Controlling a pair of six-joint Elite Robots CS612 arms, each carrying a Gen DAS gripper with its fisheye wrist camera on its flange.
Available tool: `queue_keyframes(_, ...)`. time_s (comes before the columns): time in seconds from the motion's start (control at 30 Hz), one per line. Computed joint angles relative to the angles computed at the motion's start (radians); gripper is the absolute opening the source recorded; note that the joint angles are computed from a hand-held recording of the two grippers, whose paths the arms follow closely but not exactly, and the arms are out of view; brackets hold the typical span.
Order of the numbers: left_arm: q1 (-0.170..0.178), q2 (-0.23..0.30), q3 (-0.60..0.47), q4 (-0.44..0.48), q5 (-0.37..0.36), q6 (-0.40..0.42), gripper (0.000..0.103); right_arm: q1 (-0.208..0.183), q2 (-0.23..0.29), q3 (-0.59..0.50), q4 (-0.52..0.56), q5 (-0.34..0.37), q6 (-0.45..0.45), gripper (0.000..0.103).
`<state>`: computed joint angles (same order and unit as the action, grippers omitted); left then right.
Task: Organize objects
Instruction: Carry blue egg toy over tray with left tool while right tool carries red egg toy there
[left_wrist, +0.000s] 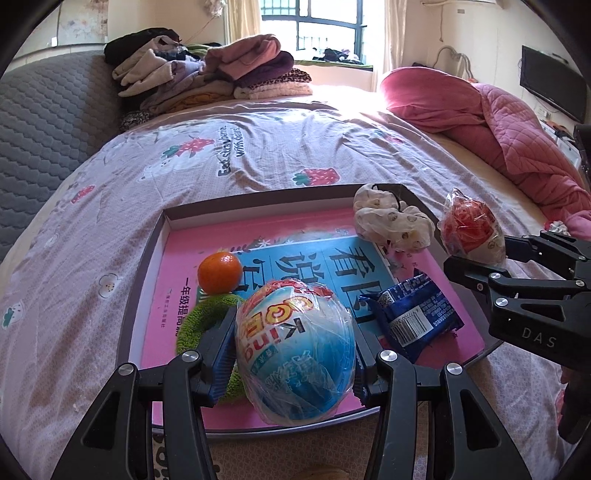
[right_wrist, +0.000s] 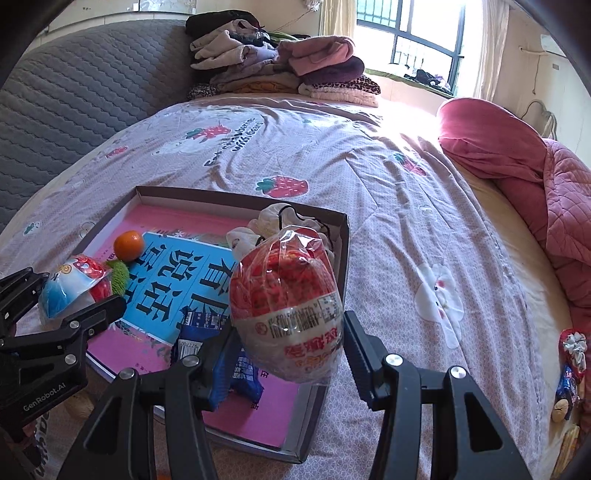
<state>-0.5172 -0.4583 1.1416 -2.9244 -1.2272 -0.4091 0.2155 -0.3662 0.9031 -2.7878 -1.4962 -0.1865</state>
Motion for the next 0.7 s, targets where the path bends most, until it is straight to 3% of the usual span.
queue_keyframes(0.33, -0.004, 0.020, -0.044, 0.070, -0.035, 0.038, 0.053, 0.001, 0.012, -0.018, 0.044, -0.017, 0.003, 0.053)
queue_keyframes(0.7, 0.007, 0.034, -0.077, 0.161, -0.089, 0.001, 0.053, 0.002, 0.021, -0.035, 0.081, -0.033, 0.000, 0.053)
